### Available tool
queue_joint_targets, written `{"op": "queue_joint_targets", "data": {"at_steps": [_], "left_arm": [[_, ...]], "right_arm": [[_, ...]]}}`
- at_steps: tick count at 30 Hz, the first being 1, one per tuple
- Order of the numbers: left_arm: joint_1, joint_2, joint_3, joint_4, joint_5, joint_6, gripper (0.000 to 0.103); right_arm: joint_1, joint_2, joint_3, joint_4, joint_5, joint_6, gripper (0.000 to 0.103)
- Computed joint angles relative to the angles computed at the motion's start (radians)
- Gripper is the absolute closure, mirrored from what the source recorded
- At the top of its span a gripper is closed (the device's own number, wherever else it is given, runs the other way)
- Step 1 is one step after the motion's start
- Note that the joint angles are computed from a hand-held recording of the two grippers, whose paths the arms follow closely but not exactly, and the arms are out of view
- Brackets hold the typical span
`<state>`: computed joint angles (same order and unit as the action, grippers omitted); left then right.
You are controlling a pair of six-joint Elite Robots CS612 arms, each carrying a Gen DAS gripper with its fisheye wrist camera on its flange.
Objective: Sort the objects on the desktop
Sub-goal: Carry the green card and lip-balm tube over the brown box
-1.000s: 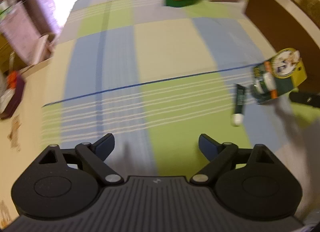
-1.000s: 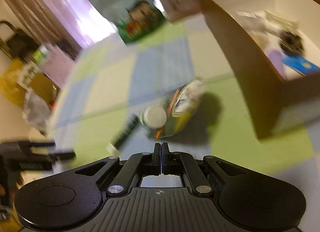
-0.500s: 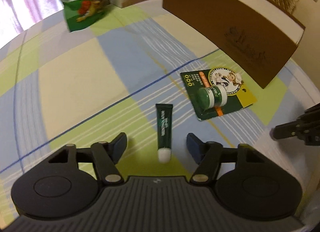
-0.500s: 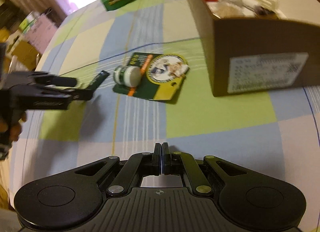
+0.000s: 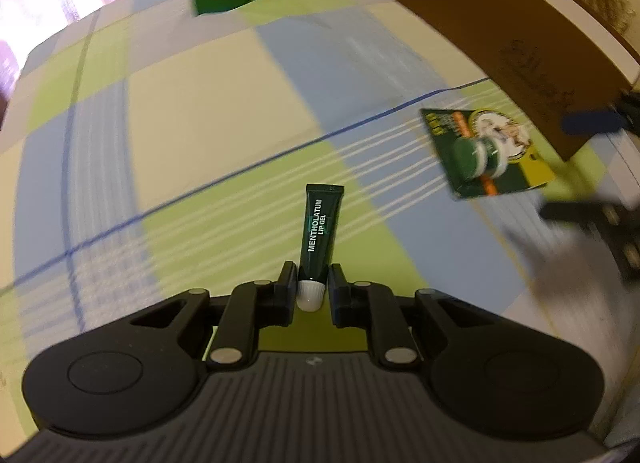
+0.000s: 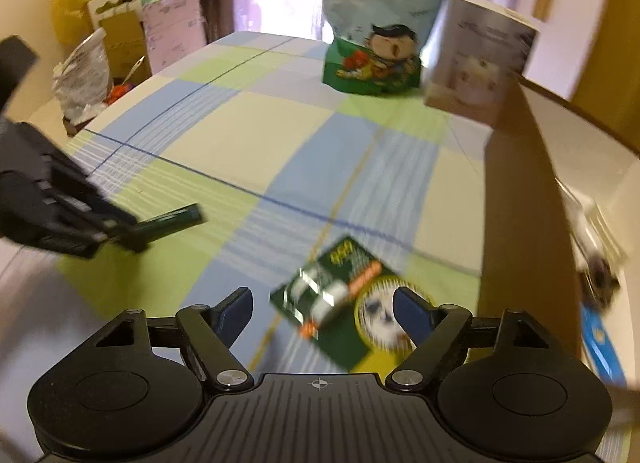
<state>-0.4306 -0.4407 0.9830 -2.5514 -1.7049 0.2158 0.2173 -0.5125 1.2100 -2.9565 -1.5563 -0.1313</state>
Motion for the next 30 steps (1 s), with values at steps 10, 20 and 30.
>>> {"op": "queue_joint_targets", "data": {"at_steps": [10,20,30], "left_arm": [[0.014,-0.041,0.072,-0.022,0.024,-0.067,0.090],[0.010,-0.053,0.092,-0.021,-0.001,-0.071,0.090],[0.003,-0.044,0.073,-0.004,0.008,-0.106,0.092]], "right_arm": [[-0.012,0.020,-0.036,0.101,0.052,0.003,0.055],[0.004,-0.041,0.073,0.123,0.087,0.001,0.054],[-0.004,-0.085,0.149,0.064,0.153,0.049,0.056]]}}
